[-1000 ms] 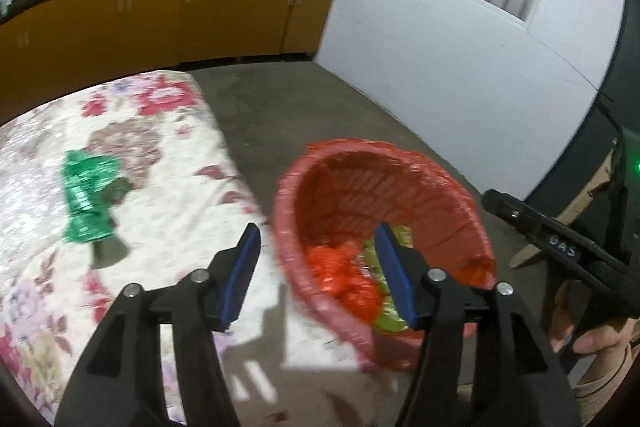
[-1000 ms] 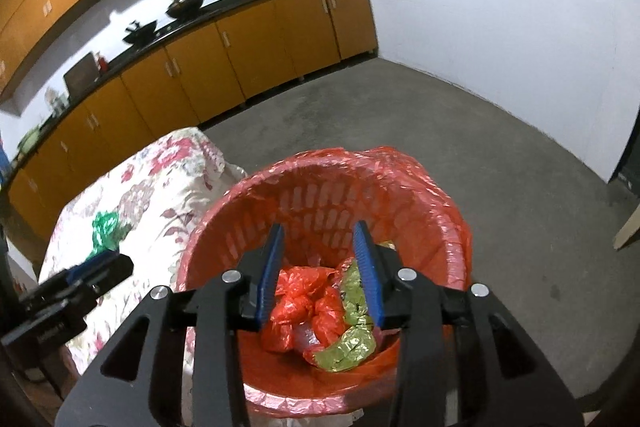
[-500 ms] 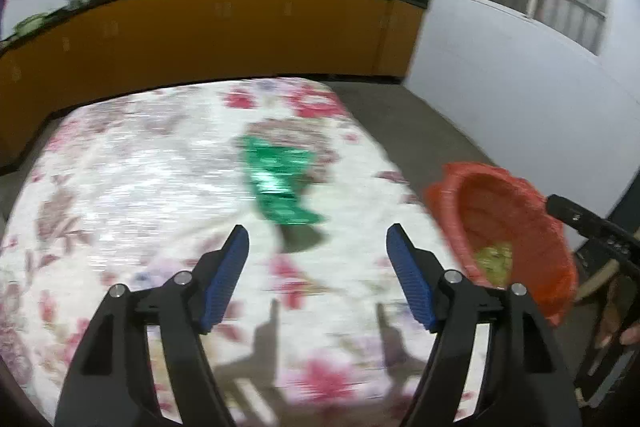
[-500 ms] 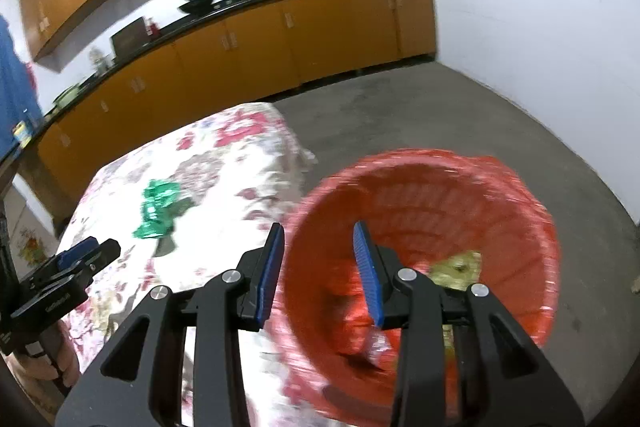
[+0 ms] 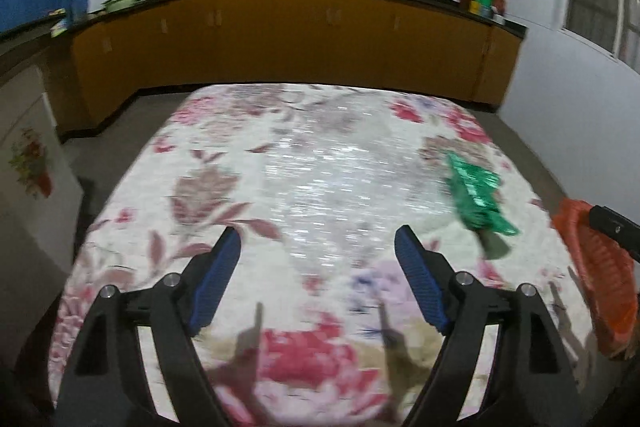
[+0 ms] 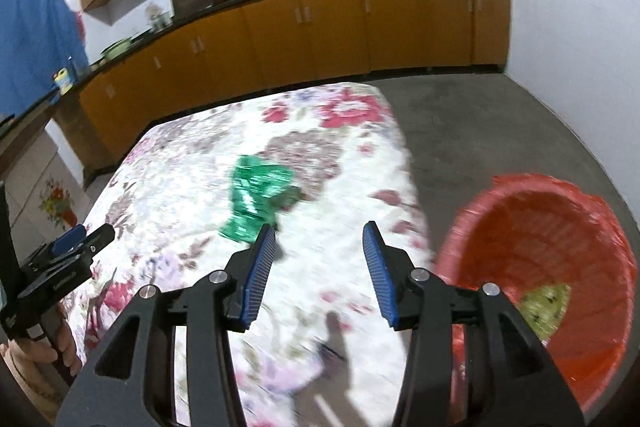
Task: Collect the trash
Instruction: 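Move both open tools back toward the green bag on the table, then grasp the shiny green bag with the right tool while the left tool grasps the bubble wrap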
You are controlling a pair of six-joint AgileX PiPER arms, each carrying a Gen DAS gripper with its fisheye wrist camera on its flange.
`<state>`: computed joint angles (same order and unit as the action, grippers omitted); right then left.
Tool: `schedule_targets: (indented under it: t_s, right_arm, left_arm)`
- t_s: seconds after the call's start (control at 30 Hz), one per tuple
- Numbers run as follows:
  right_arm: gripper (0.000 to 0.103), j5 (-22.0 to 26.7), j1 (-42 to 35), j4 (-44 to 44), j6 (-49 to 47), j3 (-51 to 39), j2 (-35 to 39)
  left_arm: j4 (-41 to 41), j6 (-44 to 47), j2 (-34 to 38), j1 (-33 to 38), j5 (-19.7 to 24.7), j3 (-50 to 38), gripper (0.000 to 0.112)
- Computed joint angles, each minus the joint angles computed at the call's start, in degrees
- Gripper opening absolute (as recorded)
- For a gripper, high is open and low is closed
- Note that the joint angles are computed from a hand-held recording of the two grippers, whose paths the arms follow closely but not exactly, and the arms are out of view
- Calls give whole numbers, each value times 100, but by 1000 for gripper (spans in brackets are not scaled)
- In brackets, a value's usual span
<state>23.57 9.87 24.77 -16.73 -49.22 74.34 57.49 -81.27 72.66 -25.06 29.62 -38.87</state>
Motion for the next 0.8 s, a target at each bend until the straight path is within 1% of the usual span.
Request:
schedule_targets:
  t_s: [0.13, 0.17, 0.23, 0.27, 0.43, 0.5, 0.53, 0.57, 0.7, 0.8]
  right_arm:
    - [47, -211, 665, -434, 605, -461, 627]
    - [47, -282, 891, -817, 996, -664, 902]
    - [47, -320, 1096, -1308, 1468, -913, 1247]
    - [47, -307, 1202, -1620, 1795, -1078, 1460]
    - [47, -129, 1372, -2304, 2541, -1680, 2247]
    - [43, -19, 1406, -2569, 2730, -1844, 2468]
    - [38, 38, 1400, -2599, 2729, -1894, 2542]
    - [36, 69, 1377, -2607, 2701, -1905, 2584]
    - [32, -32, 1234, -2654, 2634, -1613, 2380]
    - [31, -151, 948, -2317, 2284, -1226, 2075]
  left_arm:
    - [163, -59, -123, 301, -1, 165, 82]
    - [182, -45, -122, 391, -23, 180, 82]
    - [211, -12, -105, 544, -77, 192, 82]
    - [218, 7, -88, 603, -99, 185, 82]
    - [238, 90, 179, 898, -326, 5, 82]
    - [270, 85, 329, 928, -355, -102, 82]
    - [300, 60, 418, 906, -339, -169, 82]
    - [314, 68, 527, 893, -340, -254, 82]
    - [198, 292, 1033, 800, -376, -675, 82]
    - [-181, 754, 1532, 772, -440, -1167, 82]
